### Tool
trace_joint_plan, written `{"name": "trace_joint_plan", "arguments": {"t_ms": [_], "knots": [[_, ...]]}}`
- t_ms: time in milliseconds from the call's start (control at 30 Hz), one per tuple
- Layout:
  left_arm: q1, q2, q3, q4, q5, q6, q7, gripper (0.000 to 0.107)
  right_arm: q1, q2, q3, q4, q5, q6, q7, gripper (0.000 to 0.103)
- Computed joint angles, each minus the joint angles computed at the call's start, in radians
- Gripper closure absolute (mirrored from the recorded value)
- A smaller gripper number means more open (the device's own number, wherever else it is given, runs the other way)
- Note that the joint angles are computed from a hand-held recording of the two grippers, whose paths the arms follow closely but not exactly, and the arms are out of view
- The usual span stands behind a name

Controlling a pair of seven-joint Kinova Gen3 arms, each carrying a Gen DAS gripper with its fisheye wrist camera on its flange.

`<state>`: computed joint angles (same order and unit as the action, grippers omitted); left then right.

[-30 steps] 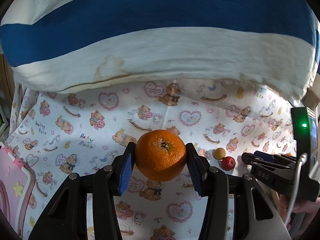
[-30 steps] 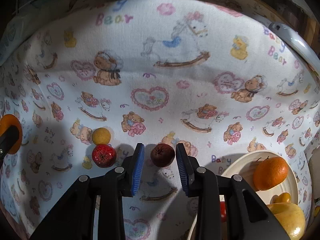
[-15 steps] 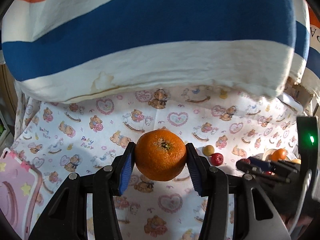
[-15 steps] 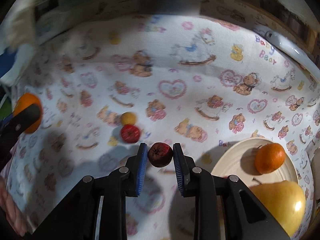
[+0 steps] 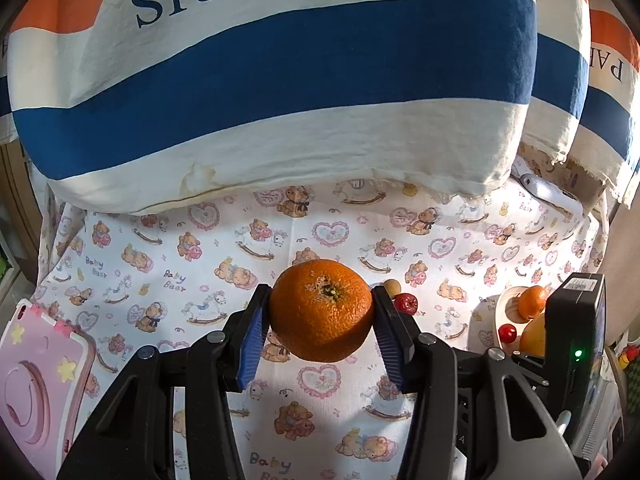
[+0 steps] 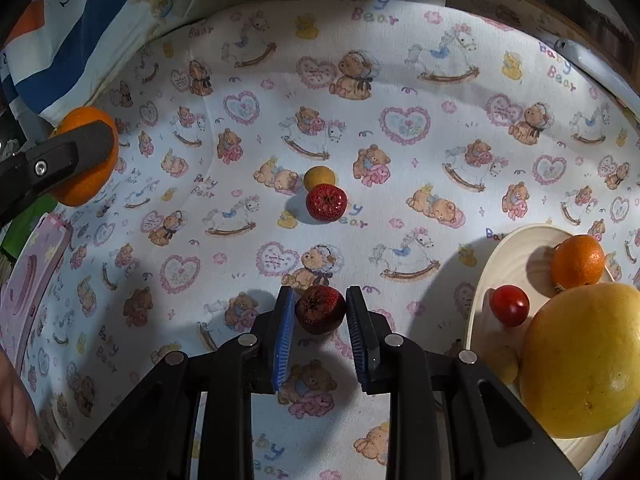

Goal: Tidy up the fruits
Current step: 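Close the right tool on the red date while the left tool holds the orange, then carry the orange and red date over the cream plate with both tools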

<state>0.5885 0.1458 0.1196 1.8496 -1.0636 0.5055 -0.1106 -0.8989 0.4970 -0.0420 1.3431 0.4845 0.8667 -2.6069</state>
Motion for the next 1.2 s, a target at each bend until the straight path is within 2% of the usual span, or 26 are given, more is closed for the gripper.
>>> {"name": "trace_joint_plan", "arguments": {"t_ms": [267, 567, 733, 1033, 1200], "knots": [[-0.001, 0.006, -0.005, -0.002, 0.019, -0.013, -0.025, 0.059, -0.003, 0.061, 0.002, -0.049, -0.004, 0.001, 0.022, 0.076], [0.012, 0.003, -0.007, 0.0, -0.002, -0.007, -0.008, 0.059, -0.018, 0.032, 0.017, -0.022, -0.001, 0.005, 0.02, 0.076], [0.039, -0.004, 0.006, 0.007, -0.088, 0.032, 0.054, 0.059, -0.041, -0.011, 0.023, 0.017, 0.052, 0.002, -0.024, 0.076], [0.046, -0.029, 0.06, 0.027, -0.162, 0.046, 0.101, 0.059, -0.068, -0.138, -0.008, 0.148, 0.18, -0.011, -0.151, 0.076], [0.045, -0.052, 0.087, 0.036, -0.147, 0.02, 0.069, 0.059, -0.067, -0.219, -0.052, 0.239, 0.261, -0.009, -0.249, 0.076]]}}
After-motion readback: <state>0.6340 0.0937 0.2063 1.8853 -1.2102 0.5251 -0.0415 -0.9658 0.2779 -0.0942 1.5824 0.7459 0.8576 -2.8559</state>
